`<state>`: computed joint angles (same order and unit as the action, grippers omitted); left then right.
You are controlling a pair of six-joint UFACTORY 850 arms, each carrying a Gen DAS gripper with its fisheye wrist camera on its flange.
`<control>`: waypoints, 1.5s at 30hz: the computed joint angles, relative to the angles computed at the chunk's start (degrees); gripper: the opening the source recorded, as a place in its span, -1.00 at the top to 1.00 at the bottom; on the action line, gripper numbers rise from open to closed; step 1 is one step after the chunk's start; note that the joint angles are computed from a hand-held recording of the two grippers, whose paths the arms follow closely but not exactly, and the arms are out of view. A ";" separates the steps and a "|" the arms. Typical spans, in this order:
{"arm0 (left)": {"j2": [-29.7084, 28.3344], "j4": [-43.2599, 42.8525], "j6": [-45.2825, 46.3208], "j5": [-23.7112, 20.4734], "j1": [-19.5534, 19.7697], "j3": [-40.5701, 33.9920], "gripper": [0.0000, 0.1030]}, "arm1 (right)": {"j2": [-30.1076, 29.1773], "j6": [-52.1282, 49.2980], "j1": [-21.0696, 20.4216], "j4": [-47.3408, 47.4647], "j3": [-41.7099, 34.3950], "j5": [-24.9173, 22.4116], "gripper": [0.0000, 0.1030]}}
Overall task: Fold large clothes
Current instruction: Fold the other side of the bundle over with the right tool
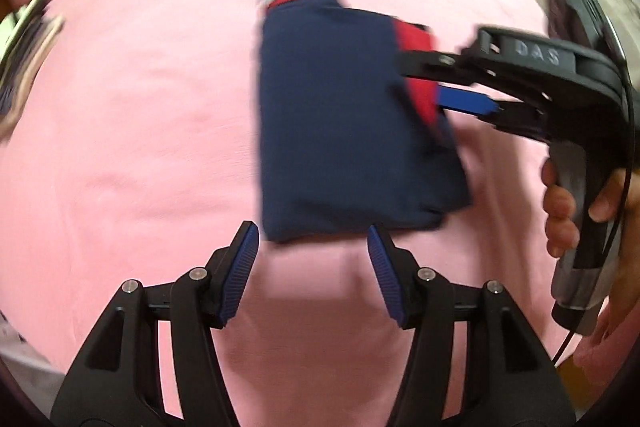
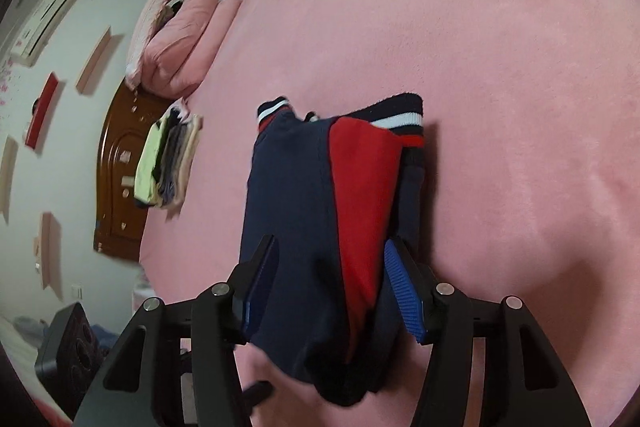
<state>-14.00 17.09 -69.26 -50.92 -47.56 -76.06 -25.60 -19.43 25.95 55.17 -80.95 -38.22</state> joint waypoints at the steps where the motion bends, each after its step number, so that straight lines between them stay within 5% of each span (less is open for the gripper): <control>1: 0.67 -0.23 -0.70 0.09 0.49 0.92 -0.04 | -1.19 0.83 0.90 -0.29 -0.62 1.91 0.39; 2: 1.13 -0.38 -1.60 -0.17 0.84 1.52 -0.04 | -1.24 1.21 1.42 -0.46 -0.45 4.11 0.77; 3: 1.64 -0.38 -1.57 -0.18 1.48 2.02 -0.04 | -1.35 2.50 1.92 -0.62 -0.37 6.96 0.93; 7: 3.43 2.36 -4.95 -0.67 1.50 3.66 -0.04 | 2.34 6.67 1.38 2.87 4.19 9.65 0.93; 11: 3.00 1.92 -6.53 -0.55 1.07 3.09 -0.04 | 2.82 19.13 3.14 -4.35 6.15 10.95 0.93; 12: 3.07 1.73 -6.45 -0.53 1.28 3.28 -0.04 | 3.03 19.32 3.16 -3.58 6.97 10.29 0.78; 15: 3.26 1.36 -5.24 0.03 2.46 3.59 -0.04 | 4.03 18.14 3.33 0.47 9.21 8.90 -0.06; 17: 3.03 1.14 -5.29 -0.35 2.15 3.16 -0.04 | 4.44 11.53 3.86 8.67 10.94 8.95 -0.13; 20: 3.56 0.60 -3.75 -0.31 3.39 3.53 -0.04 | 2.36 12.20 6.33 7.69 9.67 9.19 -0.13; 27: 4.26 1.58 -3.99 -1.53 3.97 3.47 -0.04 | 3.10 15.40 8.77 0.32 7.85 8.78 0.69; 32: 5.51 1.05 -5.09 -0.99 4.99 4.63 -0.04 | 3.40 8.37 9.78 8.14 7.26 5.12 0.73; 38: 6.46 -0.11 -4.45 0.21 5.48 5.47 -0.04 | 7.04 27.12 10.22 -6.09 11.25 11.99 0.74; 39: 6.32 -0.95 -3.30 0.37 5.66 5.41 -0.04 | 7.01 26.52 10.19 -5.90 11.61 11.19 0.68; 42: 5.83 -0.53 -1.97 0.24 5.68 4.84 -0.04 | 7.86 29.91 9.98 -11.92 12.30 10.44 -0.01; 45: 5.13 1.95 -0.98 1.79 5.73 3.82 -0.04 | 8.23 33.23 10.99 -15.90 11.39 15.56 -0.08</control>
<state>-8.87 19.04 -70.24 -49.13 -41.83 -72.24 -17.38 13.80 36.94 39.26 -69.56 -22.65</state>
